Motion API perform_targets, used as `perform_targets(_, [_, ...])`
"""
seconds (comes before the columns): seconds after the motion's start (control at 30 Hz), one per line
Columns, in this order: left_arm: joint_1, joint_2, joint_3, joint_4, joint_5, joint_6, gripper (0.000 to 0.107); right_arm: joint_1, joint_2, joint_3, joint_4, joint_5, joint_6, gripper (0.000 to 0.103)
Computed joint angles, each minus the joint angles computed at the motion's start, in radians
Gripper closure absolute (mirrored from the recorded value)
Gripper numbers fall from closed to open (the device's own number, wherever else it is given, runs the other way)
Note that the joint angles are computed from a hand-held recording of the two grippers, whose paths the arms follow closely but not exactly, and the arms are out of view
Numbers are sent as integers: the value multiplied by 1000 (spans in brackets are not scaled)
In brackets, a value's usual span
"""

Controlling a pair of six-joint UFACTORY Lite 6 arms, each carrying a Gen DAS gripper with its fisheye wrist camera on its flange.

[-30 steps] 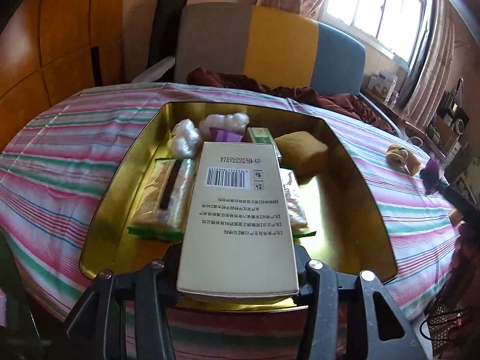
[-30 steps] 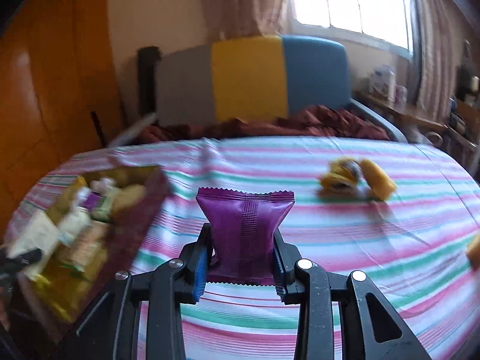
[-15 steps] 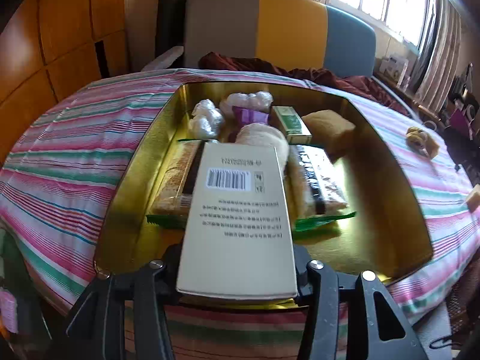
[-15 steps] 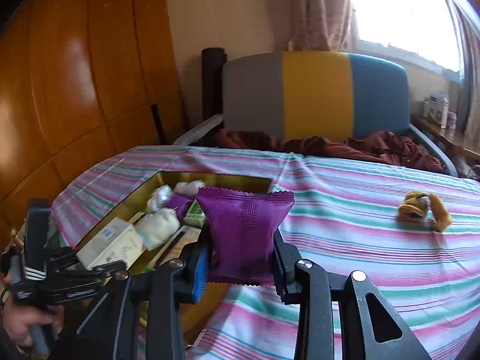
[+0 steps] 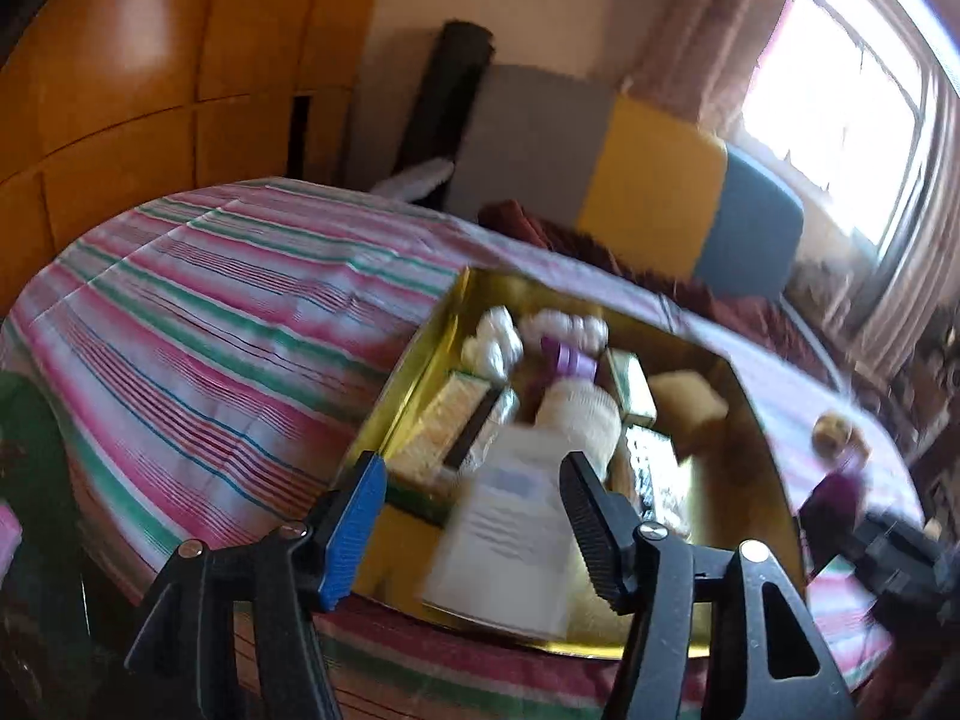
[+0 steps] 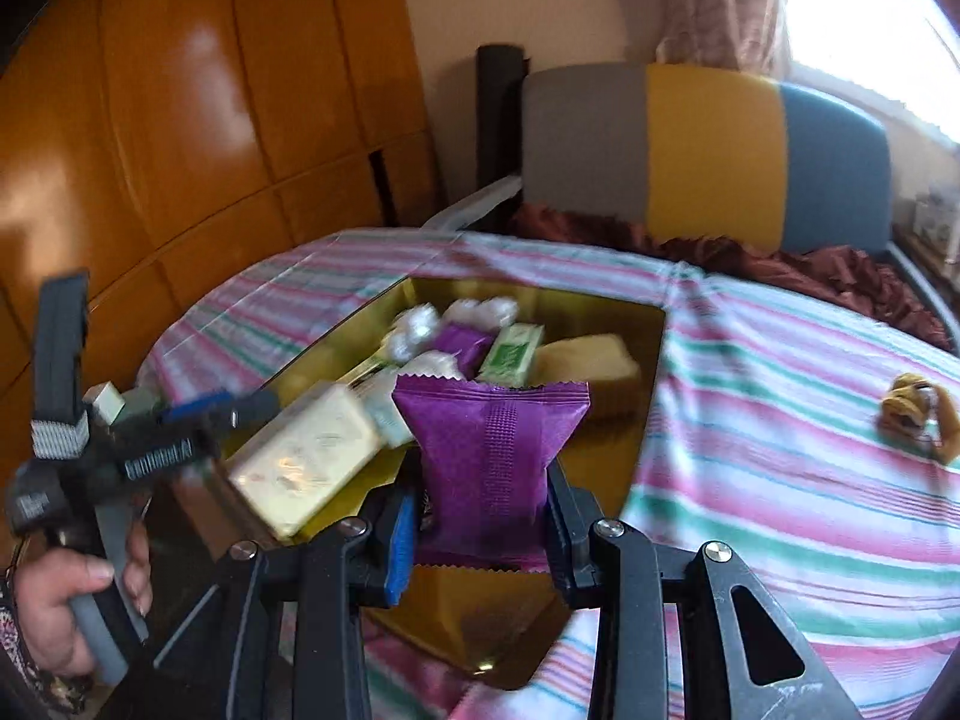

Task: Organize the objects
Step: 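Open the left tool to drop the white box into the tray, then lower the purple packet into the tray and open the right tool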

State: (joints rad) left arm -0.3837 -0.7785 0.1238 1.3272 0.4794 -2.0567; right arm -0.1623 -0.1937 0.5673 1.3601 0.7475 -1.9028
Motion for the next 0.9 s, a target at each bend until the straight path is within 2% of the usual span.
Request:
perform_targets(0.13, [-37, -65, -12, -30, 84, 7, 45, 123, 33, -1, -17, -61, 54, 67])
perform_targets(0.43, [-47, -98, -16, -100, 122, 55, 45, 292, 130, 38, -10, -153, 139, 67])
perform_targets(0.73, [-85, -15, 20, -136, 170, 57, 45, 340, 209, 82, -35, -170, 215, 66])
perform_targets(0.9, [-77, 4, 26, -144, 162, 71, 45, 355, 234, 89, -33, -190, 232, 64])
